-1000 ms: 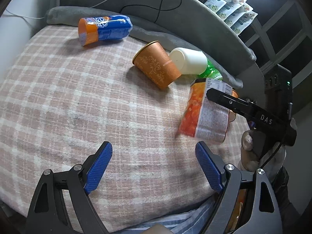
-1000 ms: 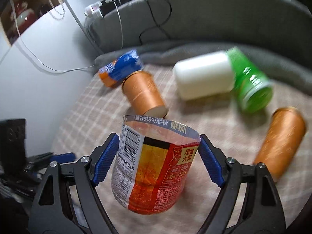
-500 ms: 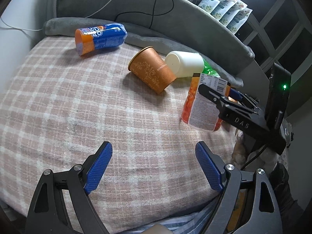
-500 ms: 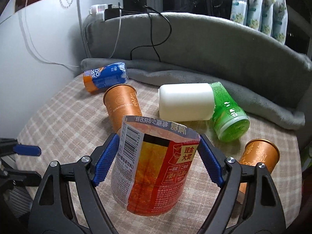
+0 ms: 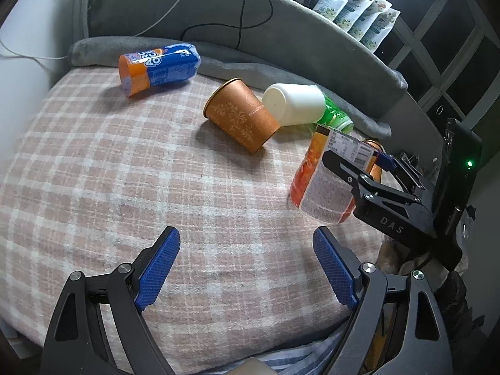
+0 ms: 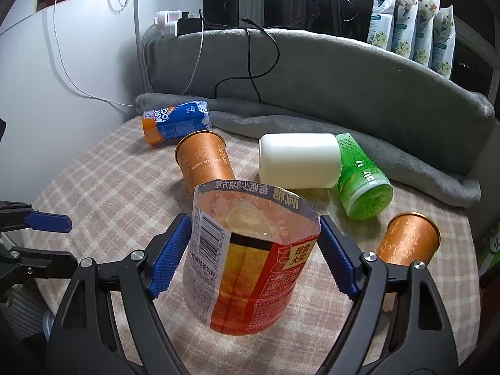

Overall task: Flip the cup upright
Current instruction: 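Lift the cup upright with the right tool and carry it, then lower the upright cup onto the tablecloth and open the right tool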

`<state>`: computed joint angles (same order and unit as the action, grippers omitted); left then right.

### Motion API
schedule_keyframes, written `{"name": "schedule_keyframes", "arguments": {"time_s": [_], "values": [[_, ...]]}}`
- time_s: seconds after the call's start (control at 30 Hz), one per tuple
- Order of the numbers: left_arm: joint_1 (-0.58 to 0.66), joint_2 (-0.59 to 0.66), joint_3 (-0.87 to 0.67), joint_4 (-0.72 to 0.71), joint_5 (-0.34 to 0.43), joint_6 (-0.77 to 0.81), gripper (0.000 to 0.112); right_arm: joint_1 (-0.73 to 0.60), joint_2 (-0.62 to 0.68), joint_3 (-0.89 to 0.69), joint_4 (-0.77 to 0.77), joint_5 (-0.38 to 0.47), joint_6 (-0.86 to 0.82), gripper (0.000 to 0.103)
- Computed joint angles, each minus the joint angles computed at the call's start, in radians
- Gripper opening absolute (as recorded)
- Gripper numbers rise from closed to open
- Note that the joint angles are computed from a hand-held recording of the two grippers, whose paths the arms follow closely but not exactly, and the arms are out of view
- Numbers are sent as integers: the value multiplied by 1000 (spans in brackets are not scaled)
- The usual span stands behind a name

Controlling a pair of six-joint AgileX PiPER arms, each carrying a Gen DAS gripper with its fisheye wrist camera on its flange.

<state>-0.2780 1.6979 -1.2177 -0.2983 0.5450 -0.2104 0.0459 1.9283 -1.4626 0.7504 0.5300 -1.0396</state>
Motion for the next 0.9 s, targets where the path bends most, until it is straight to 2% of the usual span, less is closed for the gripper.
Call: {"name": "schedule_keyframes", "arguments": {"time_s": [0.3,0.53,0.9], "values": [[-63,-13,-3,209,-32,-171,87,-30,-40,62,86,24,-50,84],[-79,-13,-3,257,-41,-217,87,-50,-65,98,125,42,-62,84],[-190,-34,3,801,-50,-677,87,-72,-85,132,171,59,-92,84]]}}
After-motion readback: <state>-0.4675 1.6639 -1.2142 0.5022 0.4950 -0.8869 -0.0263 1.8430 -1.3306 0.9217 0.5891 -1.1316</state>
